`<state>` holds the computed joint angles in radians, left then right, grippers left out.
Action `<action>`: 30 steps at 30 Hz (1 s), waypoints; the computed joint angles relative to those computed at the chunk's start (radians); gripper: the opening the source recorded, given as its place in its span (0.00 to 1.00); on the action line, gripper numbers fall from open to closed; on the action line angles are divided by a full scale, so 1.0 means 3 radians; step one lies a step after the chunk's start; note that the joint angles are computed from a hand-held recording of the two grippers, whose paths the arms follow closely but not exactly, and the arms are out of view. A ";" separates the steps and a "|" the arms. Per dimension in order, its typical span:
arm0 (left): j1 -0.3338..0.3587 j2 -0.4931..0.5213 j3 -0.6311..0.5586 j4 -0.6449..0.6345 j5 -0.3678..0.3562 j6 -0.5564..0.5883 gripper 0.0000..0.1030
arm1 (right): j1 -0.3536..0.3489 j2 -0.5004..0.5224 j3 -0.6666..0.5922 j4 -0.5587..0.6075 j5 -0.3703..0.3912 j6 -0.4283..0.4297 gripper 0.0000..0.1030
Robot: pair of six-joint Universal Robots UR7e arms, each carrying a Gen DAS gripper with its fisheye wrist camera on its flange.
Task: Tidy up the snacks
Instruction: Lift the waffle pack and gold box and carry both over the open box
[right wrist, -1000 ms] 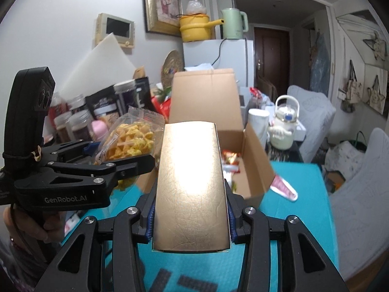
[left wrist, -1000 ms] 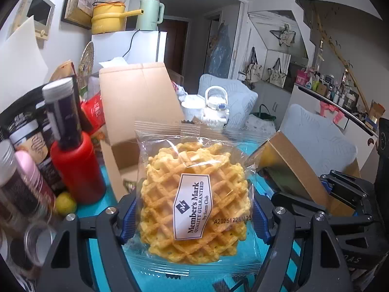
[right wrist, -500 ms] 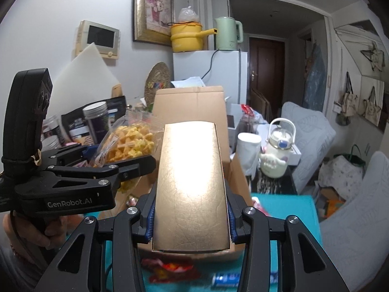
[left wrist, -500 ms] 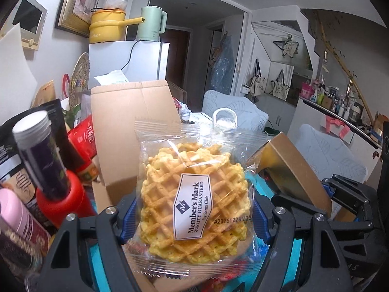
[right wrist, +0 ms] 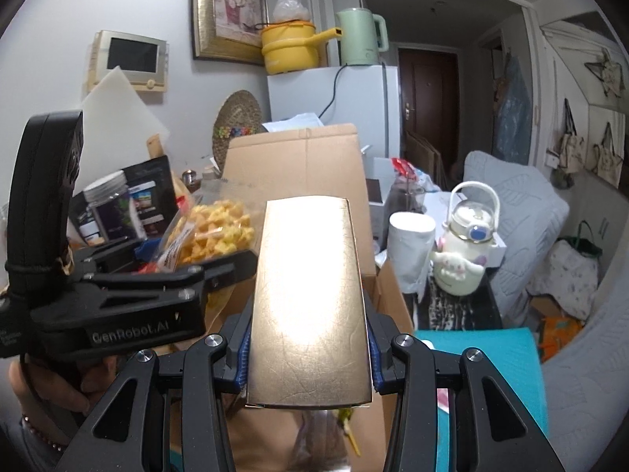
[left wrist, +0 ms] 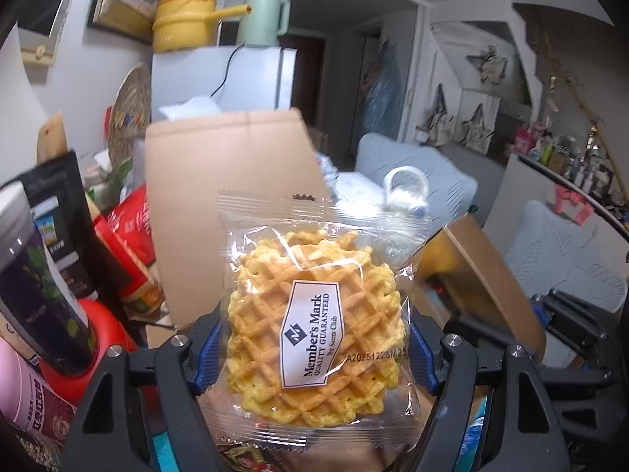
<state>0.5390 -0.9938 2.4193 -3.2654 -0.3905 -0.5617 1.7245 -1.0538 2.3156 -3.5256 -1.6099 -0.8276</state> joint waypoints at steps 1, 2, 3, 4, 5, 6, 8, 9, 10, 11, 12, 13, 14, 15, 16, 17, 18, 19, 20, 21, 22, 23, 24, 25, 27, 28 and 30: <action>0.0037 -0.0008 -0.0010 0.0027 -0.0019 -0.0006 0.73 | 0.0010 0.0034 -0.0038 0.0028 -0.0033 -0.0008 0.42; 0.0071 -0.0013 -0.0023 0.0074 -0.0017 -0.0036 0.73 | 0.0005 0.0064 -0.0069 0.0059 -0.0038 -0.0012 0.42; 0.0099 -0.0009 -0.0037 0.0110 -0.0006 -0.0053 0.73 | -0.0007 0.0087 -0.0097 0.0102 -0.0037 -0.0002 0.42; 0.0128 -0.0016 -0.0052 0.0185 -0.0004 -0.0085 0.73 | -0.0011 0.0119 -0.0131 0.0151 -0.0067 0.0016 0.42; 0.0156 -0.0029 -0.0063 0.0274 -0.0009 -0.0134 0.73 | -0.0017 0.0150 -0.0145 0.0150 -0.0090 0.0021 0.42; 0.0176 -0.0027 -0.0076 0.0314 -0.0017 -0.0152 0.73 | -0.0023 0.0193 -0.0169 0.0148 -0.0121 0.0027 0.42; 0.0231 -0.0020 -0.0109 0.0410 -0.0033 -0.0202 0.73 | -0.0031 0.0262 -0.0220 0.0189 -0.0189 0.0050 0.42; 0.0245 -0.0014 -0.0120 0.0434 -0.0018 -0.0217 0.73 | -0.0040 0.0297 -0.0246 0.0218 -0.0214 0.0067 0.42; 0.0259 -0.0005 -0.0137 0.0529 0.0027 -0.0276 0.73 | -0.0048 0.0329 -0.0273 0.0253 -0.0244 0.0097 0.42; 0.0269 -0.0003 -0.0150 0.0619 0.0053 -0.0326 0.73 | -0.0047 0.0351 -0.0288 0.0268 -0.0273 0.0112 0.42; 0.0291 -0.0010 -0.0168 0.0718 0.0053 -0.0373 0.73 | -0.0047 0.0384 -0.0307 0.0275 -0.0316 0.0113 0.42; 0.0323 -0.0029 -0.0189 0.0799 0.0009 -0.0397 0.73 | -0.0050 0.0413 -0.0319 0.0277 -0.0346 0.0110 0.42; 0.0360 -0.0042 -0.0202 0.0819 -0.0064 -0.0397 0.73 | -0.0054 0.0429 -0.0334 0.0294 -0.0362 0.0116 0.42; 0.0405 -0.0062 -0.0220 0.0846 -0.0171 -0.0388 0.73 | -0.0060 0.0447 -0.0363 0.0343 -0.0380 0.0131 0.42; 0.0449 -0.0080 -0.0242 0.0883 -0.0273 -0.0374 0.73 | -0.0066 0.0462 -0.0381 0.0387 -0.0399 0.0148 0.42; 0.0477 -0.0086 -0.0259 0.0918 -0.0325 -0.0372 0.73 | -0.0063 0.0474 -0.0383 0.0391 -0.0422 0.0151 0.42; 0.0504 -0.0089 -0.0279 0.0986 -0.0358 -0.0410 0.73 | -0.0061 0.0497 -0.0395 0.0393 -0.0456 0.0147 0.42; 0.0523 -0.0096 -0.0303 0.1102 -0.0363 -0.0490 0.73 | -0.0064 0.0513 -0.0409 0.0420 -0.0479 0.0159 0.42; 0.0537 -0.0101 -0.0323 0.1192 -0.0360 -0.0546 0.73 | -0.0070 0.0512 -0.0417 0.0464 -0.0485 0.0182 0.42; 0.0555 -0.0109 -0.0341 0.1276 -0.0363 -0.0594 0.73 | -0.0076 0.0513 -0.0432 0.0516 -0.0496 0.0202 0.42; 0.0567 -0.0110 -0.0354 0.1324 -0.0367 -0.0622 0.73 | -0.0076 0.0526 -0.0447 0.0543 -0.0528 0.0217 0.42; 0.0584 -0.0114 -0.0369 0.1397 -0.0373 -0.0661 0.73 | -0.0073 0.0547 -0.0456 0.0530 -0.0563 0.0220 0.42; 0.0601 -0.0117 -0.0388 0.1486 -0.0376 -0.0711 0.73 | -0.0067 0.0578 -0.0469 0.0505 -0.0618 0.0217 0.42; 0.0621 -0.0116 -0.0411 0.1574 -0.0386 -0.0747 0.73 | -0.0065 0.0593 -0.0479 0.0508 -0.0650 0.0225 0.42; 0.0677 -0.0107 -0.0466 0.1693 -0.0440 -0.0783 0.74 | -0.0076 0.0607 -0.0516 0.0590 -0.0689 0.0275 0.42; 0.0711 -0.0103 -0.0495 0.1763 -0.0487 -0.0812 0.74 | -0.0081 0.0611 -0.0527 0.0625 -0.0699 0.0293 0.43; 0.0758 -0.0092 -0.0527 0.1858 -0.0549 -0.0858 0.74 | -0.0095 0.0611 -0.0545 0.0700 -0.0708 0.0331 0.43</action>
<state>0.7664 -1.0214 2.2613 -2.7082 -0.5554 -0.8191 1.6960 -0.8705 2.1520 -3.3155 -1.8223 -0.7284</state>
